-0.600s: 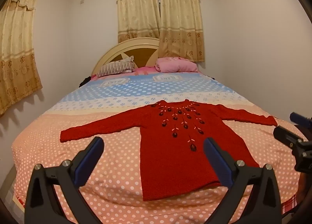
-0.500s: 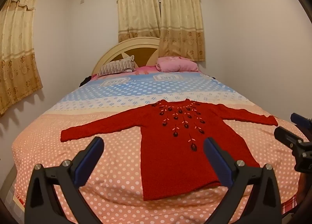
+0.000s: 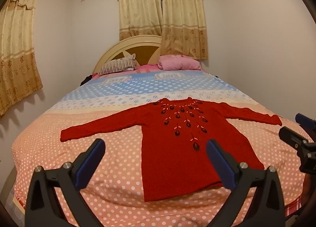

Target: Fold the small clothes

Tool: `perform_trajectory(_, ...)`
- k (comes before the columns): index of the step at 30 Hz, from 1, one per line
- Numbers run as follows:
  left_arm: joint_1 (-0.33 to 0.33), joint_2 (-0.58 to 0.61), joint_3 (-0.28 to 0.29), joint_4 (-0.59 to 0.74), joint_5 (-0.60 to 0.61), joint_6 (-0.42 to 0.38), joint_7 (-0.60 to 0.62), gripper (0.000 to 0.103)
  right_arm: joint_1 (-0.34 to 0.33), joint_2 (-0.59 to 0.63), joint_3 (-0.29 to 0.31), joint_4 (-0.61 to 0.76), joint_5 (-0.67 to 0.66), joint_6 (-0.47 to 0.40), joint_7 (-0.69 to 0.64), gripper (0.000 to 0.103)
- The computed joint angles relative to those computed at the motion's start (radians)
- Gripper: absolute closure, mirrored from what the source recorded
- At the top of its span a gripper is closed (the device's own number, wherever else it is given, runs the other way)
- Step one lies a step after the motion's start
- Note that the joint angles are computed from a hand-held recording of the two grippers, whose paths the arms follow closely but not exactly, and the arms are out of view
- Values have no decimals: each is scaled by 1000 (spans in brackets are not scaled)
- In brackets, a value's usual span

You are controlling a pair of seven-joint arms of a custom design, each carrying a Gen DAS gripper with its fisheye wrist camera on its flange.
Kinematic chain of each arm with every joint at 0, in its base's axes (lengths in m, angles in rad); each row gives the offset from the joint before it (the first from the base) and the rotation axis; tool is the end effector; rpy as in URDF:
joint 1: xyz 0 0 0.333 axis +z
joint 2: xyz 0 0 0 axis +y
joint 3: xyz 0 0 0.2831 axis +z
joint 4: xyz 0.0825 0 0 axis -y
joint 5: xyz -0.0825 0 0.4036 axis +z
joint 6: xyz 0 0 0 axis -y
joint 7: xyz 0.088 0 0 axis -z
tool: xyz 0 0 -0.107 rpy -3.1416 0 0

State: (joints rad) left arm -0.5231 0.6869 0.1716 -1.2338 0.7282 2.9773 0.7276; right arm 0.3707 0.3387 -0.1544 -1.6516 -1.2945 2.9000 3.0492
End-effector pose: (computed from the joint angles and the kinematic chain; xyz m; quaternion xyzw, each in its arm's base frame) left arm 0.6994 -0.3509 0.4462 -0.5131 0.6729 -0.4062 0.3449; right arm 0.6628 0.2168 0.4471 -0.5763 0.6226 -0.3824 0.3660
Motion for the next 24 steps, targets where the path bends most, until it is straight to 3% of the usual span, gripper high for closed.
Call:
perform_trajectory(2, 12, 6, -19, 14, -17, -12, 24, 0, 1, 0, 0, -3, -1, 1, 1, 1)
perform_trajectory(24, 2, 10, -10, 20, -16, -17, 18, 0, 15, 16, -18, 1, 32, 14, -20, 1)
